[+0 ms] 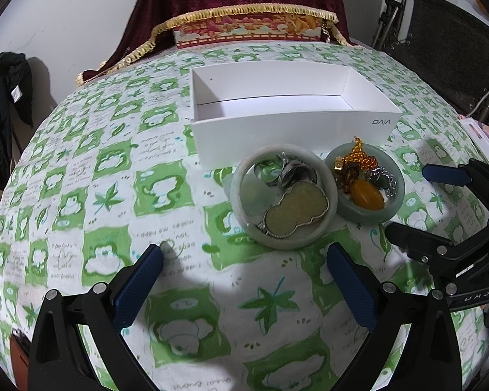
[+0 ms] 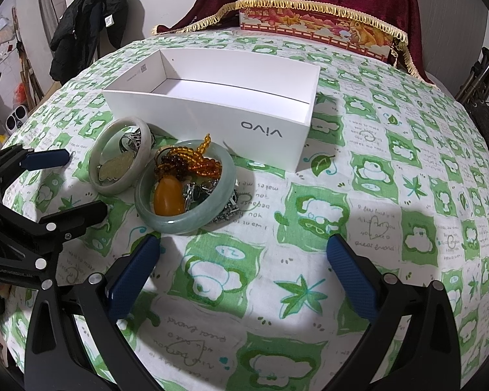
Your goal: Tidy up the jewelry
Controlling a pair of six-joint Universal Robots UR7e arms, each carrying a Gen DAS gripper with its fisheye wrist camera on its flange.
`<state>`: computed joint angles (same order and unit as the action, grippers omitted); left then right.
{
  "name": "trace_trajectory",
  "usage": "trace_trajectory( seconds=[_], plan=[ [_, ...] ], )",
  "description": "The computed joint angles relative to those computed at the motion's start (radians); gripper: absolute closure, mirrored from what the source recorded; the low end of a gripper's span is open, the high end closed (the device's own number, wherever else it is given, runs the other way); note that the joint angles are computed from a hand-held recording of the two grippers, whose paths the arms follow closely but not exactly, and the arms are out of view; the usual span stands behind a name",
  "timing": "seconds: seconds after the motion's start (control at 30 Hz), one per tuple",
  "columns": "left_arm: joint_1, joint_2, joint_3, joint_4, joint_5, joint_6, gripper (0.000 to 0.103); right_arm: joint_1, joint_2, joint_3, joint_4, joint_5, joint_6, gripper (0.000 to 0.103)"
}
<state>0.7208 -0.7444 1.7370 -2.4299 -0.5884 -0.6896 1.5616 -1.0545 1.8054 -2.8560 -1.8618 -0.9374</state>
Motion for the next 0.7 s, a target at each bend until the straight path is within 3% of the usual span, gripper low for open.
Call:
trace_trajectory(
  seconds=[0.17, 0.3, 0.37, 0.43, 0.57, 0.7],
  plan=[
    [-0.008, 0.02, -0.022, -0.027, 0.019, 0.088, 0.003, -0.012, -0.021, -0.001, 0.038, 0.077, -0.02, 0.004],
    [-0.018, 0.018, 0.005, -0.176, 0.022, 0.185, 0.003, -0.018, -0.046, 0.013, 0.037, 0.15, -0.052, 0.004],
    [-0.008, 0.011, 0.002, -0.202, 0.012, 0.183, 0.003, -0.004, -0.021, 0.003, -0.037, 0.116, -0.048, 0.004],
    [0.008, 0.01, -0.023, -0.136, 0.03, 0.125, 0.003, 0.015, 0.016, -0.029, -0.074, 0.058, -0.026, 0.004],
    [0.039, 0.002, -0.056, -0.006, 0.052, 0.025, 0.003, 0.026, 0.075, -0.109, -0.014, -0.013, 0.023, 0.004],
    [0.043, -0.024, -0.022, -0.033, 0.03, 0.019, 0.003, 0.006, 0.063, -0.126, 0.051, -0.006, 0.064, 0.004]
  ],
)
